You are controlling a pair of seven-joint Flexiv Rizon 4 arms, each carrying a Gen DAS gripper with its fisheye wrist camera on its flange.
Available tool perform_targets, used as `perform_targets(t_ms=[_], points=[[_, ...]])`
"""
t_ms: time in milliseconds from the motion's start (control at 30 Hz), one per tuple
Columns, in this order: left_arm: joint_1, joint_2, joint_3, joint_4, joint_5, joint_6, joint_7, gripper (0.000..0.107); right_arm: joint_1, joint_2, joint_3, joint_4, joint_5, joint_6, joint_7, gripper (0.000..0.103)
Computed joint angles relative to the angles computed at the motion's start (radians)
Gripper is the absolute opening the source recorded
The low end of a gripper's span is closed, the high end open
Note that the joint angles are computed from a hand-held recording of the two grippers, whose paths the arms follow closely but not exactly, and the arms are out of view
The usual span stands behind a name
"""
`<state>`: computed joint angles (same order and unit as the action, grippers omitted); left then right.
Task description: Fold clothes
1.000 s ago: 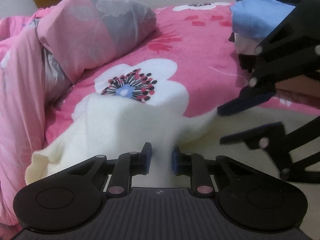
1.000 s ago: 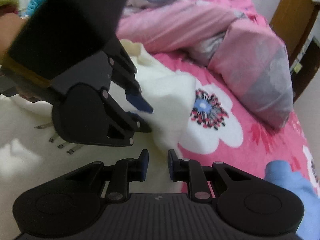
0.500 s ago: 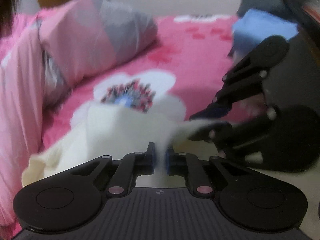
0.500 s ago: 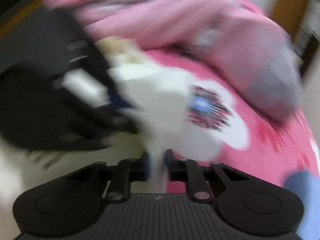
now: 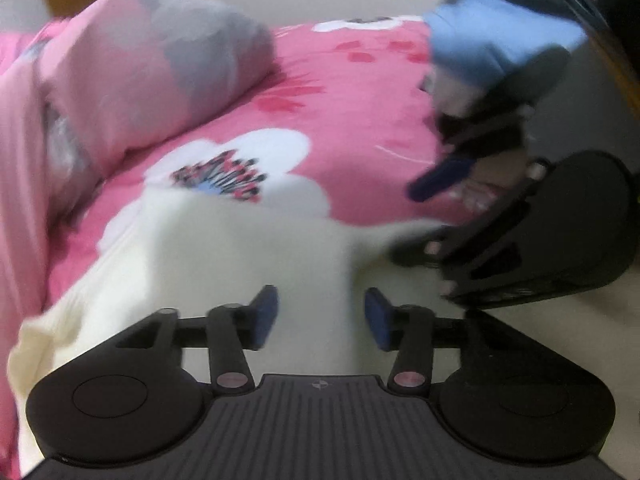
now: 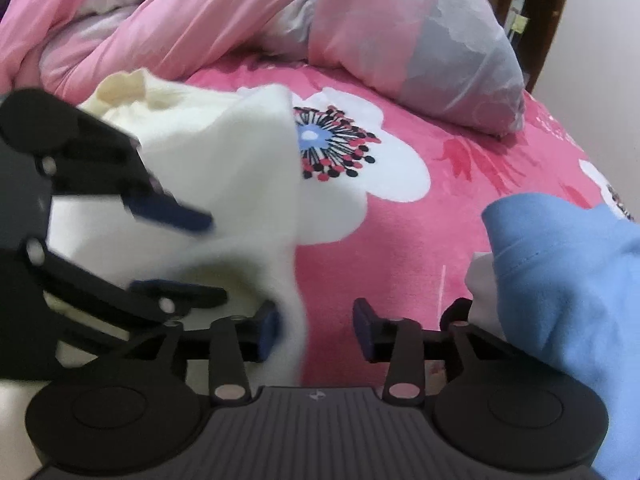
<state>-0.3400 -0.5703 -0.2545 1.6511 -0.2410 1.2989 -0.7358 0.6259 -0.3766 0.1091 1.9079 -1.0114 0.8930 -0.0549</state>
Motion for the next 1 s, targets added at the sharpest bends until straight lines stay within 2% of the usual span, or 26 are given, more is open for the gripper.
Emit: perform_targets(t_ms=[100,200,233,367,433,500,533,567,600,633,733,800,900,933,1000], points=[[0.008,0.058,0.031,0.031,-0.027,-0.045,-0.073,0.059,0.003,0.017,0.03,-0.014,0.068,-0.036,-0.077,0.046],[0.011,0.13,0.082,0.067,-0.041,-0.124,-0.186,0.061,0.015,0.046,0.033,-0.012,0.049,-0.05,-0.112,0.045],[0.013,0.15,0.096,0.077,-0.042,-0.156,-0.224,0.061,0.017,0.054,0.03,-0.012,0.026,-0.044,-0.109,0.041],[0.004,0.216,0.178,0.092,0.019,-0.337,-0.459,0.061,-0.002,0.052,-0.002,-0.039,-0.093,0.059,-0.052,0.036],[0.007,0.244,0.203,0.104,0.063,-0.417,-0.577,0.061,-0.022,0.025,-0.028,-0.068,-0.151,0.139,0.004,0.035],[0.01,0.275,0.227,0.118,0.123,-0.492,-0.696,0.061,-0.046,-0.018,-0.046,-0.098,-0.158,0.23,0.053,0.035],[0.015,0.294,0.233,0.139,0.142,-0.5,-0.747,0.061,-0.065,-0.042,-0.04,-0.106,-0.123,0.282,0.052,0.035],[0.023,0.316,0.239,0.166,0.157,-0.499,-0.8,0.061,-0.098,-0.077,-0.001,-0.113,-0.022,0.327,-0.002,0.035],[0.029,0.337,0.249,0.19,0.179,-0.499,-0.862,0.061,-0.129,-0.116,0.061,-0.123,0.129,0.325,-0.099,0.035],[0.039,0.357,0.255,0.215,0.196,-0.495,-0.91,0.061,-0.142,-0.141,0.091,-0.129,0.214,0.327,-0.157,0.035],[0.089,0.415,0.261,0.289,0.196,-0.464,-0.988,0.061,-0.107,-0.131,0.068,-0.143,0.24,0.313,-0.248,0.038],[0.123,0.438,0.261,0.337,0.166,-0.421,-1.016,0.061,-0.116,-0.134,0.102,-0.188,0.33,0.291,-0.336,0.038],[0.158,0.447,0.251,0.376,0.113,-0.381,-1.041,0.061,-0.118,-0.167,0.127,-0.268,0.416,0.341,-0.442,0.038],[0.166,0.451,0.248,0.388,0.095,-0.371,-1.049,0.061,-0.124,-0.191,0.147,-0.31,0.442,0.353,-0.506,0.04],[0.172,0.468,0.239,0.429,0.048,-0.327,-1.051,0.061,-0.158,-0.274,0.238,-0.438,0.501,0.338,-0.708,0.043]])
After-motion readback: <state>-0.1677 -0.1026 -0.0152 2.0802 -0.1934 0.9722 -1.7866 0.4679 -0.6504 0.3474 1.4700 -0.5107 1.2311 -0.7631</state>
